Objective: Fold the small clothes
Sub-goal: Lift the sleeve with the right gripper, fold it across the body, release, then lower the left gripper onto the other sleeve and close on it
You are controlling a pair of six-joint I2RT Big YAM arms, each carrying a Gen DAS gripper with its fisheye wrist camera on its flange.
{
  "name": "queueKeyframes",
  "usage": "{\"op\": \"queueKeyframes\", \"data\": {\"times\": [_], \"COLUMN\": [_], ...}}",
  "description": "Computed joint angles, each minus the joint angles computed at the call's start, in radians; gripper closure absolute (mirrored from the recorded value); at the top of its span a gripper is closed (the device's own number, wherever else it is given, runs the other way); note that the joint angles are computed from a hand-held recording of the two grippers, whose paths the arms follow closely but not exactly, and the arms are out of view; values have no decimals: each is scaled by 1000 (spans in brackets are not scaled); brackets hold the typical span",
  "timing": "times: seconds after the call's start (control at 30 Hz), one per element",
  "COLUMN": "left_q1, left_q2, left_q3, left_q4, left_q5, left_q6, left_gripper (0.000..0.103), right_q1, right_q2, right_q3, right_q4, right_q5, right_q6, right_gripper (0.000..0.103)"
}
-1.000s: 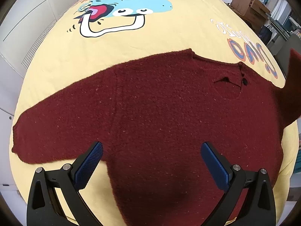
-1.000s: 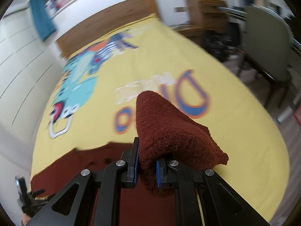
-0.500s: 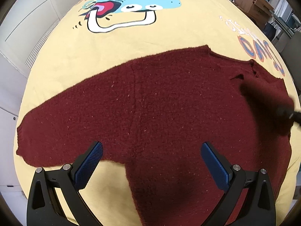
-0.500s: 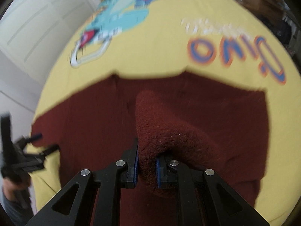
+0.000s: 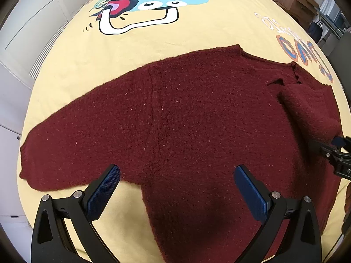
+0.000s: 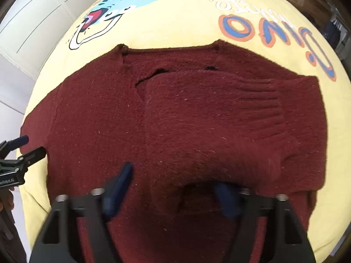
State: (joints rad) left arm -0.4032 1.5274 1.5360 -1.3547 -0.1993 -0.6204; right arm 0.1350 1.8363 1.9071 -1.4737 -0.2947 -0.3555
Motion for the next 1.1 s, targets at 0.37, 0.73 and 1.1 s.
{"op": "queueKeyframes", "data": {"times": [0.37,0.73,1.1], "left_q1": [-63,-189,-236], "left_q2": [66,275,499], "left_q3": [93,351,592], "left_q4": [34,-25,-123], "left_q5": [44,29,45], "left_q6": [53,180,288], "left_gripper": [1,1,1], "right_q1": [-141,-291,-358], "right_q2": [-38,35,80], "right_q3": [-27,48,87], "right_q4": [-19,-40,-57], "right_q5": [52,81,115], "right_q6": [-101,-33,29], "right_gripper": [5,3,3]}}
